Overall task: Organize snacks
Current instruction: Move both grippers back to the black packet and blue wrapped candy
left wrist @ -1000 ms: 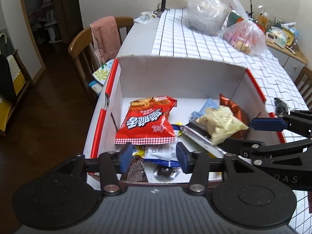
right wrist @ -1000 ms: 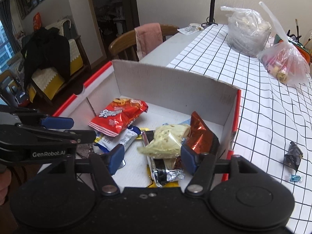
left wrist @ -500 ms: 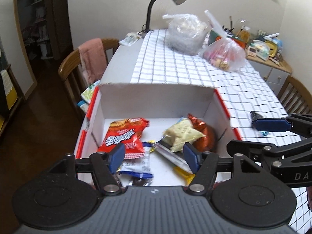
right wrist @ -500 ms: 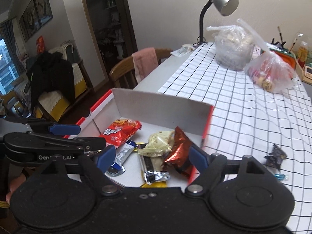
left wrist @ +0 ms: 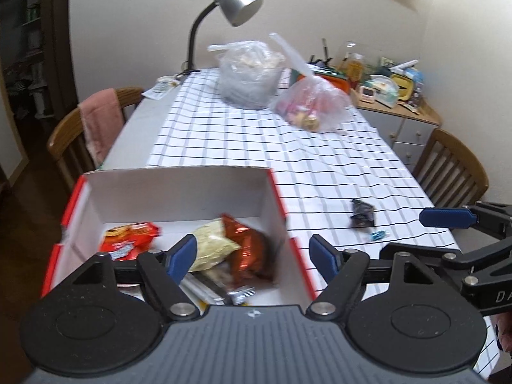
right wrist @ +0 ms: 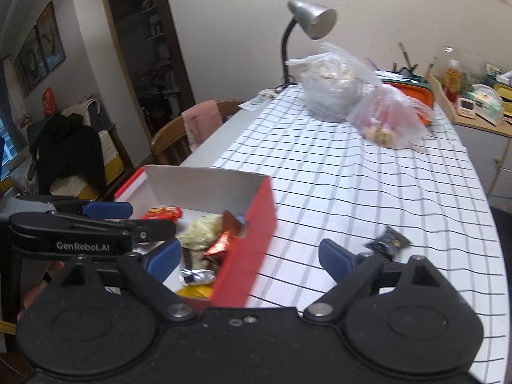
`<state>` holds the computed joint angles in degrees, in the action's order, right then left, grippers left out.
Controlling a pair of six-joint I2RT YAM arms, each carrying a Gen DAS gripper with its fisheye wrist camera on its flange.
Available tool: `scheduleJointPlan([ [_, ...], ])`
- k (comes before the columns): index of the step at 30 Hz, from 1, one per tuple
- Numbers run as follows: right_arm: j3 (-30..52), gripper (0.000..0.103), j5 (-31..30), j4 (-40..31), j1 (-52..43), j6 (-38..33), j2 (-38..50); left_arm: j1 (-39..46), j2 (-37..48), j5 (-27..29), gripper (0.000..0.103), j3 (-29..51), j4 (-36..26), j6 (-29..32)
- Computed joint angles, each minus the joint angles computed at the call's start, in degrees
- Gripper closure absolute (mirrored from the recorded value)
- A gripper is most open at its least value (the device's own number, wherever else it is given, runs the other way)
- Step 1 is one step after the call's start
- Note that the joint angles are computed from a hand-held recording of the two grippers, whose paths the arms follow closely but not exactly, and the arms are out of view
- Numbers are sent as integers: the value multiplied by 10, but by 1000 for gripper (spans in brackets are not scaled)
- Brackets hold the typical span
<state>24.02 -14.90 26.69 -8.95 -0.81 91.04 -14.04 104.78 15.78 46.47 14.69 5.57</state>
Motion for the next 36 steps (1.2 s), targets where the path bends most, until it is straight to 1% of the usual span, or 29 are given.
scheduleJointPlan([
  [1, -5, 9, -11, 0, -19, -10, -3, -11, 2, -3, 24, 1, 3, -6],
  [3, -11, 0, -30, -5, -58, -33, -5, -34, 10, -10, 23, 7, 7, -18],
  [6, -11, 0, -59, -11, -119, -72, 4, -72, 24, -25, 23, 18, 12, -37],
  [9, 3, 0, -78, -19, -172, -109, 31, -114, 47, -46, 23, 41, 11, -50],
  [14, 35, 0, -109, -25, -247, -185, 85, -175, 96, -86, 23, 102, -7, -61],
  [20, 114, 0, -136, -70, -309, -283, 175, -220, 174, -110, 23, 212, -70, -61],
  [25, 182, 0, -135, -96, -323, -353, 258, -252, 232, -130, 23, 288, -109, -49],
  [27, 205, 1, -138, -106, -326, -381, 284, -260, 259, -130, 23, 326, -132, -48],
  [31, 248, 1, -137, -122, -322, -421, 327, -268, 318, -125, 23, 418, -185, -48],
  [36, 304, 3, -145, -166, -315, -461, 367, -269, 399, -116, 23, 552, -266, -51],
])
